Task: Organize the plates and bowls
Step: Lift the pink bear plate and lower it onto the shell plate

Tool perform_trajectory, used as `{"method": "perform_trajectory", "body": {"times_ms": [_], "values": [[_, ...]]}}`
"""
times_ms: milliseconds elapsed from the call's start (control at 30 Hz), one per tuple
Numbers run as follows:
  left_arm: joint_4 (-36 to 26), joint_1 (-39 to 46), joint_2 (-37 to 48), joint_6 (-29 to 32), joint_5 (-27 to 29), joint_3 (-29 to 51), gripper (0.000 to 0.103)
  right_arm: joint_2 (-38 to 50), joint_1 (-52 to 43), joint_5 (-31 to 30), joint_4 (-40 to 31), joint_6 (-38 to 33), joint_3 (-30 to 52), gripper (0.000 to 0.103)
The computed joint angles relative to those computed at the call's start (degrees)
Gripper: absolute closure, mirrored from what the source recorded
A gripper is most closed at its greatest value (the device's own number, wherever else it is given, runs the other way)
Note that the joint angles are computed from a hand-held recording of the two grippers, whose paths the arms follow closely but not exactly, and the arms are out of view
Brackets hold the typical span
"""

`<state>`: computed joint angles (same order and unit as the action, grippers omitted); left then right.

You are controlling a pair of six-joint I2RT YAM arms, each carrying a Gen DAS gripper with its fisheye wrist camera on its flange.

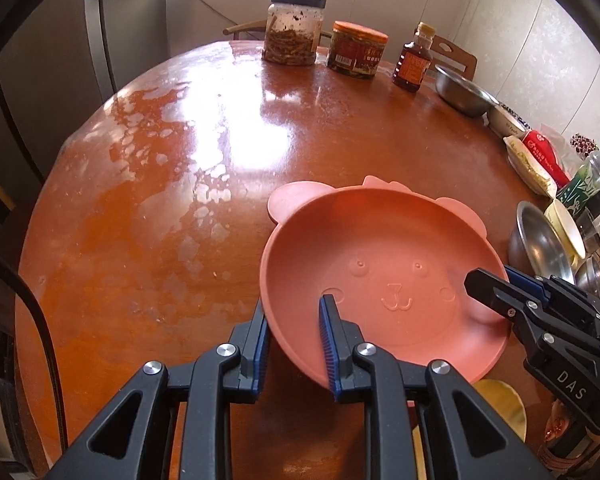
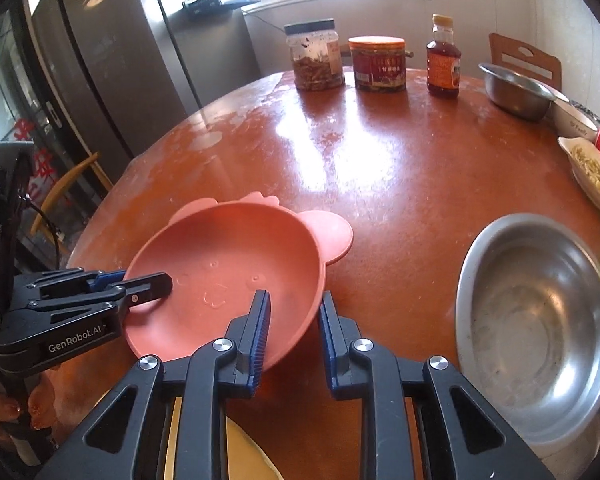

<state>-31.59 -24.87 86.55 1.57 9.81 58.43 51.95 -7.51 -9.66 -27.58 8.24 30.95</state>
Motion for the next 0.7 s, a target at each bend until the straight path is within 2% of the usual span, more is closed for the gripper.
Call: {"method": "perform_trajectory", "body": {"times_ms": [333,700], "values": [[-2.2,-1.9,-10.2,-1.5,-3.7,-1.5,0.079,-7.4,-1.6,-3.3,-5.2,-2.1,2.4,0.078],[-6.8,-6.6,-23.3,-8.2,-8.2,-6.3,0.079,-15.6,-6.4,-10.1,-14.0,-6.9,4.2,0.078]]}}
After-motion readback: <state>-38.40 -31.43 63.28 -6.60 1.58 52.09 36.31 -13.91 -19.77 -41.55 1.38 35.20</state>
